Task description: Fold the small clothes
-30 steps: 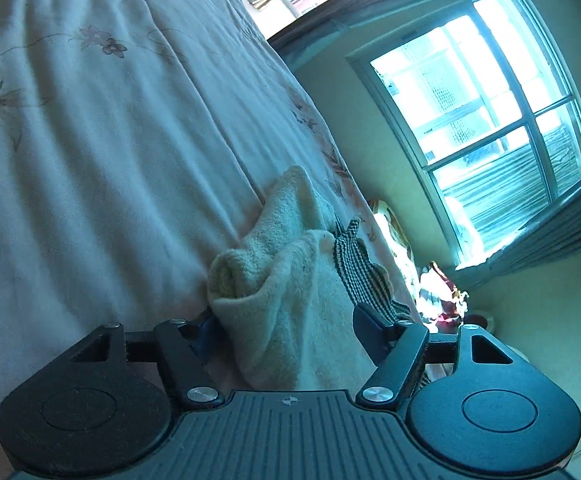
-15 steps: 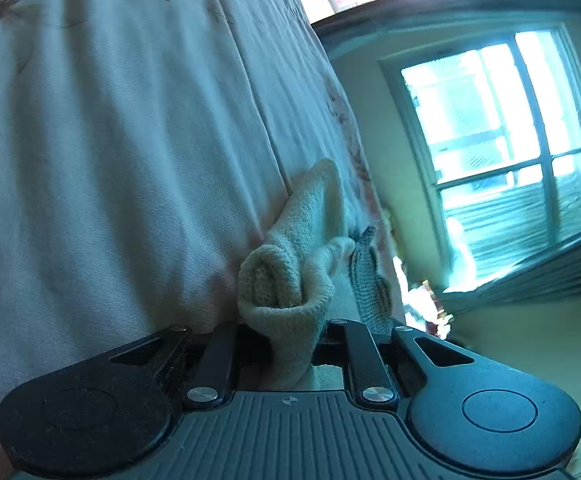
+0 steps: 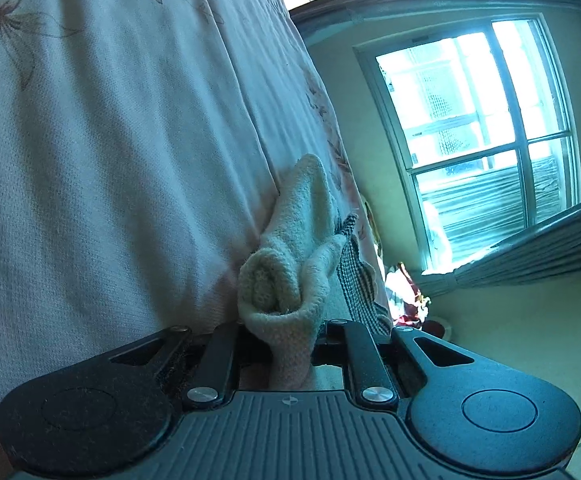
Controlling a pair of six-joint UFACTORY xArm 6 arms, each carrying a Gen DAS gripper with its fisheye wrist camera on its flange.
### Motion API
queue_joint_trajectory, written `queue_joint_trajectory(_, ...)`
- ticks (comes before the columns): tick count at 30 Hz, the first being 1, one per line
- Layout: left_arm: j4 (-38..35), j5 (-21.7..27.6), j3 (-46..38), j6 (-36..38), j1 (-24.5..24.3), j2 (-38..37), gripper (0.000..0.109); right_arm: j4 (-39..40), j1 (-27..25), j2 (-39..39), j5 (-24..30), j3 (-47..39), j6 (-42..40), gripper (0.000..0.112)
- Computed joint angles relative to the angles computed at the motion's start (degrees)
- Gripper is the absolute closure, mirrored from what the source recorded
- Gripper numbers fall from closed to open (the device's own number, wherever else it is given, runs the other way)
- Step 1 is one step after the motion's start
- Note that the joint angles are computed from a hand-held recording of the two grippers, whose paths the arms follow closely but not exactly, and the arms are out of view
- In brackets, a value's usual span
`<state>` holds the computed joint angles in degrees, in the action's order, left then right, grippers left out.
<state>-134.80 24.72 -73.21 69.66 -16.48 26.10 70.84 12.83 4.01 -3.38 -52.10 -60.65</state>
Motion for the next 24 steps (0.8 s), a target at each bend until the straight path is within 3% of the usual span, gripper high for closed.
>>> queue_joint_trajectory(2, -2.4, 0.5, 0.8, 3.7, 0.0, -0.9, 0.095, 4.8, 0.2, 0.0, -0.1, -0.6, -5.1, 0.112)
queue_joint_trajectory(4, -2.2, -2.0, -0.1, 5.7, -0.5, -0.5, 0.095, 0.1, -0.2, -0.3, 0.4, 0.2, -0.8, 0.112)
queue_joint_trajectory(5, -0.5, -3.2, -1.0, 3.2, -0.7, 0.6, 0.095, -1.0, -0.4, -0.6, 0.7, 0.5, 0.4, 0.112)
queue_joint_trajectory(10, -1.1, -1.6, 0.7, 6.1, -0.1, -1.9, 0.096, -0.1, -0.5, -0.4, 1.2, 0.1, 0.2, 0.112)
queue_joint_trajectory(15, 4.1, 1.7, 1.7, 7.6, -0.5, -7.0, 0.096, 5.4, -0.4, 0.1, 1.4, -1.1, -3.2, 0.112)
queue_joint_trajectory(18, 12.0, 1.4, -2.0, 4.9, -2.8, -7.7, 0.096, 11.5, -0.8, 0.2, 2.3, -2.1, -6.9, 0.112)
queue_joint_trajectory(21, 25.5, 1.4, -7.8, -3.7, -5.9, -5.6, 0.096, 14.9, -2.5, -0.2, 5.5, -2.4, -6.6, 0.112)
queue_joint_trajectory(24, 39.4, 0.9, -11.9, -12.8, -9.2, -2.8, 0.096, 17.3, -7.4, -1.7, 14.6, -1.8, -1.3, 0.112)
